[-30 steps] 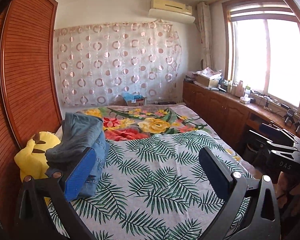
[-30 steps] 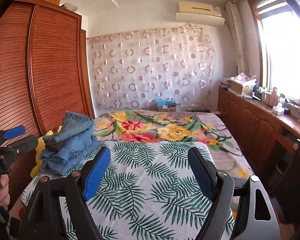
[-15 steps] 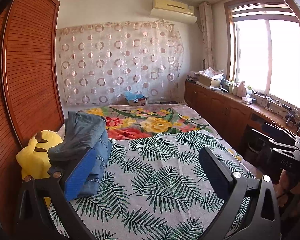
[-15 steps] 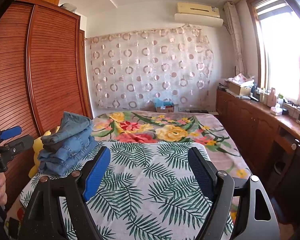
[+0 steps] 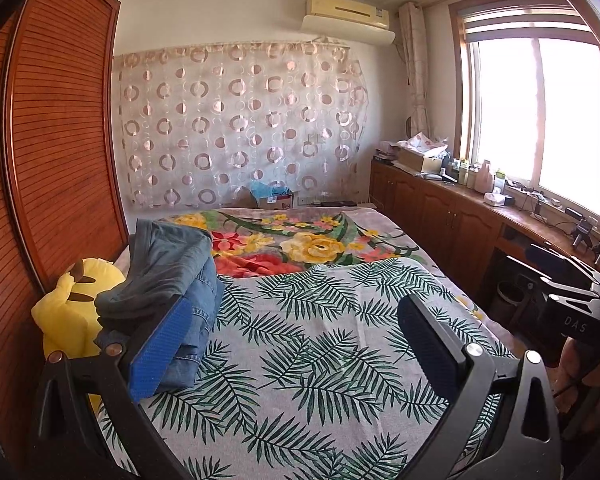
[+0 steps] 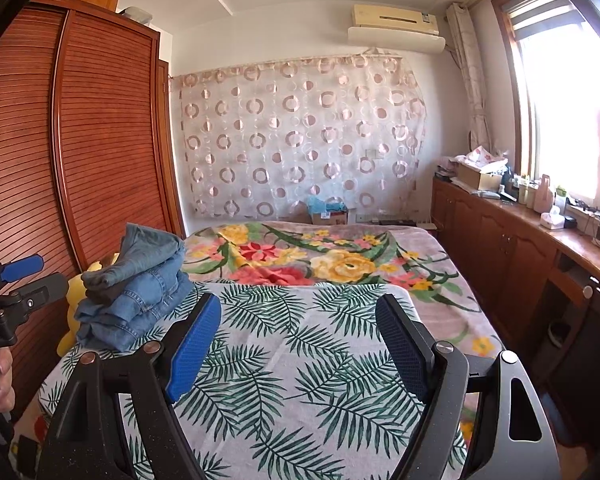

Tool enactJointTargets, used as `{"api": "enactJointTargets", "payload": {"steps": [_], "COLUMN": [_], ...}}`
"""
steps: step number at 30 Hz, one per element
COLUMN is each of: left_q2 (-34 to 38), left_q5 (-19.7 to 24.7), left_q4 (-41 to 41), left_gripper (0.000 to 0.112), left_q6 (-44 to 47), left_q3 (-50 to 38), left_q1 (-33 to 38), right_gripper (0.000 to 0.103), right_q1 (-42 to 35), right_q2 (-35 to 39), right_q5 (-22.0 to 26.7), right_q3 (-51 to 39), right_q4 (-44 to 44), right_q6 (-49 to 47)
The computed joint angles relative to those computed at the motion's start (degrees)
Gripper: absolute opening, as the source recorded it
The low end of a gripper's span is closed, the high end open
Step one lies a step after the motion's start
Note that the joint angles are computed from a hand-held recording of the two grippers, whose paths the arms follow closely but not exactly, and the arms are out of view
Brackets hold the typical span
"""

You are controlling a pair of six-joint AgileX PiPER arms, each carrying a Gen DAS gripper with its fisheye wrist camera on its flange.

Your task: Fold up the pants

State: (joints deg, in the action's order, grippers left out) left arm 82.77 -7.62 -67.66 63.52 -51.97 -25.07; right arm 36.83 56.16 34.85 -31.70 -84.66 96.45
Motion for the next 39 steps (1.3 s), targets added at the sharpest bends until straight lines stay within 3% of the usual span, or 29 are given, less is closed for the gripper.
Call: {"api": "enactJointTargets", "payload": {"steps": [39], "left_q2": [0.24], "left_q5": [-0.06], "left_q4": [-1.6], "left_gripper": [0.103], "left_q6": [1.67], "left_q3": [-0.39], "left_q1": [-0.06], "right_gripper": [0.081], "right_q1": [-2.56], "right_q2": [-0.48], "right_q5": [-3.29], "right_q3": [0.96], "right_q4": [-1.73], "right_q6": [0.7]}}
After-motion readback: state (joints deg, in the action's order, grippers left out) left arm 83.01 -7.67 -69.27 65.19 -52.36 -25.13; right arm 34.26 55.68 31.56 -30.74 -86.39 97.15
